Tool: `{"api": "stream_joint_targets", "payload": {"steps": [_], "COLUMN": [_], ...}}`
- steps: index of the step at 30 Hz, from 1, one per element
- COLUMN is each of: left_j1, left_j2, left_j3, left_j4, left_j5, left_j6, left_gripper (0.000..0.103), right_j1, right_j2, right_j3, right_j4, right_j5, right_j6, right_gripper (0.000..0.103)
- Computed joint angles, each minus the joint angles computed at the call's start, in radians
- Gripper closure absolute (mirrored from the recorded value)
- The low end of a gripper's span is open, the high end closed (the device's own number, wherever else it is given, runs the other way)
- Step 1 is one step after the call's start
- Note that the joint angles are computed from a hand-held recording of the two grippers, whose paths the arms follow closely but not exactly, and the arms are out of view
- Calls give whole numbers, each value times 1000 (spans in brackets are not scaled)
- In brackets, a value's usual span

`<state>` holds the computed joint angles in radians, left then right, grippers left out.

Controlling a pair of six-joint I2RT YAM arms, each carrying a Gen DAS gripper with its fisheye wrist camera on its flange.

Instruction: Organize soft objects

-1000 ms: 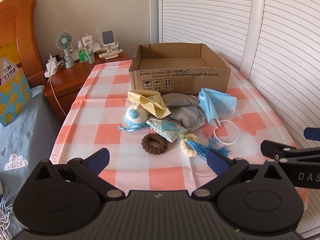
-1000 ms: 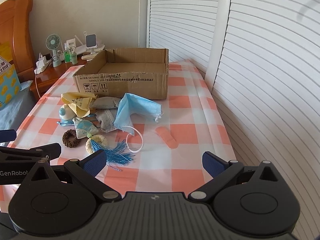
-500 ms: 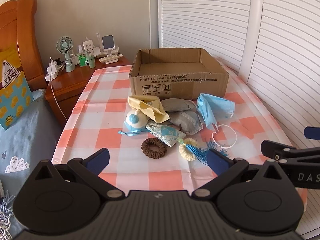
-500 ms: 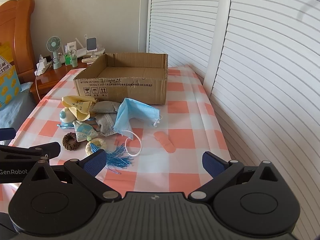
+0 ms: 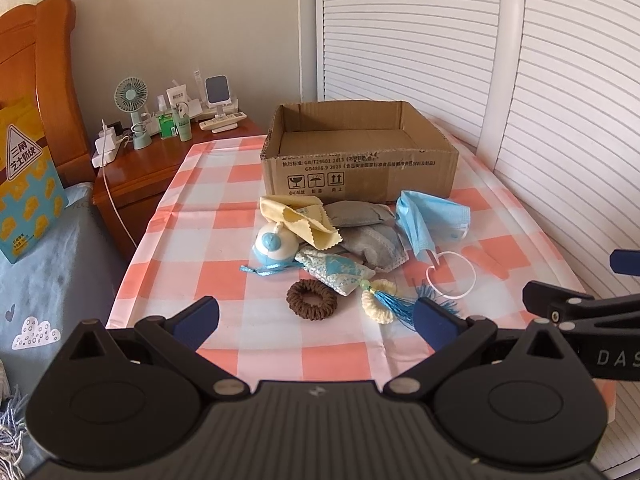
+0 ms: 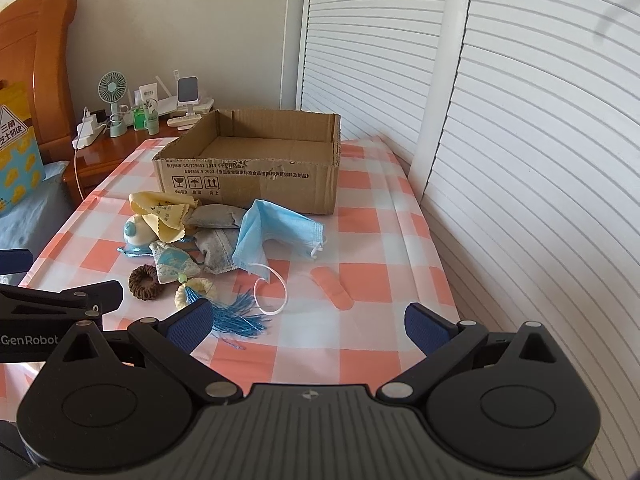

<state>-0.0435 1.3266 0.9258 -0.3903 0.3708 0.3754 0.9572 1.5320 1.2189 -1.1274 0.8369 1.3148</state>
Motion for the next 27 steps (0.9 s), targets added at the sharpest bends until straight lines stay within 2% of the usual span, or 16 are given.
{"api": "stream_joint_targets", "payload": {"steps": [11,19,27], "left_j1": [-2,6,1], "left_j2": [47,114,196], "left_j3": [4,13,28], "left_j4": [31,71,111], "left_j5": [29,73,71], "left_j6": [18,52,98], "left_gripper": [1,1,1], "right_j1": [-37,-74,-126], "right_j2": [-37,-48,-65], "right_j3": [-51,-125,-198], "right_j4": [95,248,373], "right_j5": [-22,-55,-94], "right_j6": [-97,-240,-342], "right_gripper": [0,0,0]}}
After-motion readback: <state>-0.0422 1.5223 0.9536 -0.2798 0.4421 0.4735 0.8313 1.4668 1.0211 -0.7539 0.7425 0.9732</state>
